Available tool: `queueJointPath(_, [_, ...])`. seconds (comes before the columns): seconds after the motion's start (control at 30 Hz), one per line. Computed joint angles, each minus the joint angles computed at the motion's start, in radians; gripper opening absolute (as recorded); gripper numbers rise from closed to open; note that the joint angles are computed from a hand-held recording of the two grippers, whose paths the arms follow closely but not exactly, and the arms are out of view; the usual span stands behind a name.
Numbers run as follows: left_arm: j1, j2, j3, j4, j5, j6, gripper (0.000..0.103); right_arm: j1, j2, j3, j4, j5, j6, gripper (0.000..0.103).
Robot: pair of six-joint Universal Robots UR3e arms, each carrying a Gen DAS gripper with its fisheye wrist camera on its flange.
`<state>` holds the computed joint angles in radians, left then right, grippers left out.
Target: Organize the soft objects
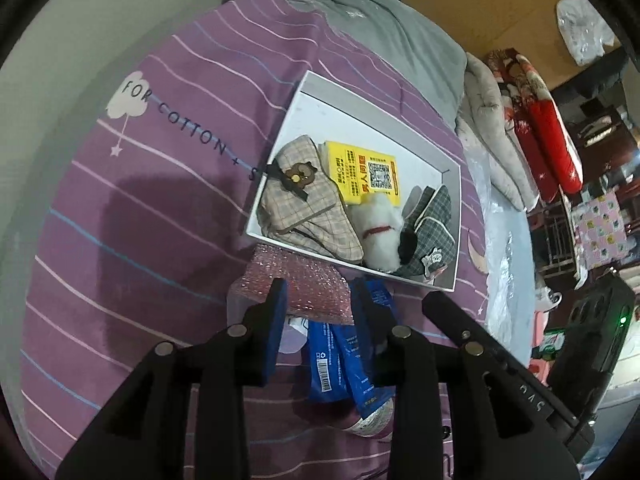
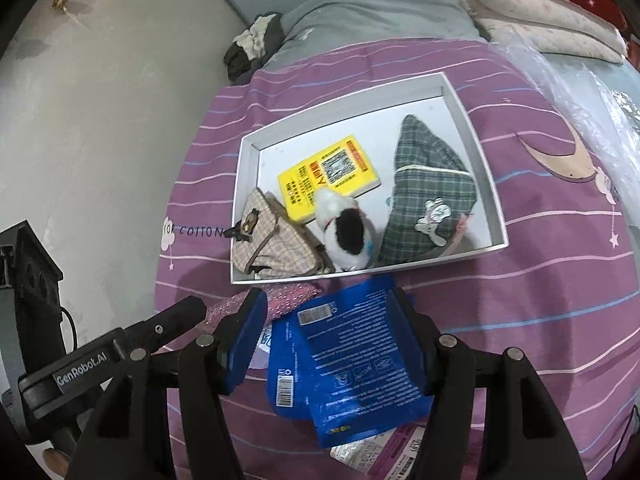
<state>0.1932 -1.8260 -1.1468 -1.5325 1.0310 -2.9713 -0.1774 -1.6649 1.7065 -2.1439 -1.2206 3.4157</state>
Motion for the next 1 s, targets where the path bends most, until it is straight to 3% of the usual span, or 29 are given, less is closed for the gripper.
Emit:
queueJointPath(0.23, [0.030,0.018,-0.017,0.004,0.004,-0.001,0.034,0.039,0.048,-0.024,-0.021,0.022,0.008,0.062])
queueJointPath(0.5, [0.057,-0.043,0.025,-0.070,-0.024,0.003,0.034,0.064,0.116,-0.047,-0.037,0.122,-0.004,0.062])
queueJointPath(0.63, [0.086,-0.049,0.017,-0.087,-0.054,-0.005,0.034,0.091,0.176,-0.079,-0.034,0.123,0.011,0.056])
queueJointPath(1.0, [0.073,-0.064,0.021,-0.051,0.009,-0.034,0.034,0.086,0.229,-0.052,-0.119,0.173,0.057,0.038])
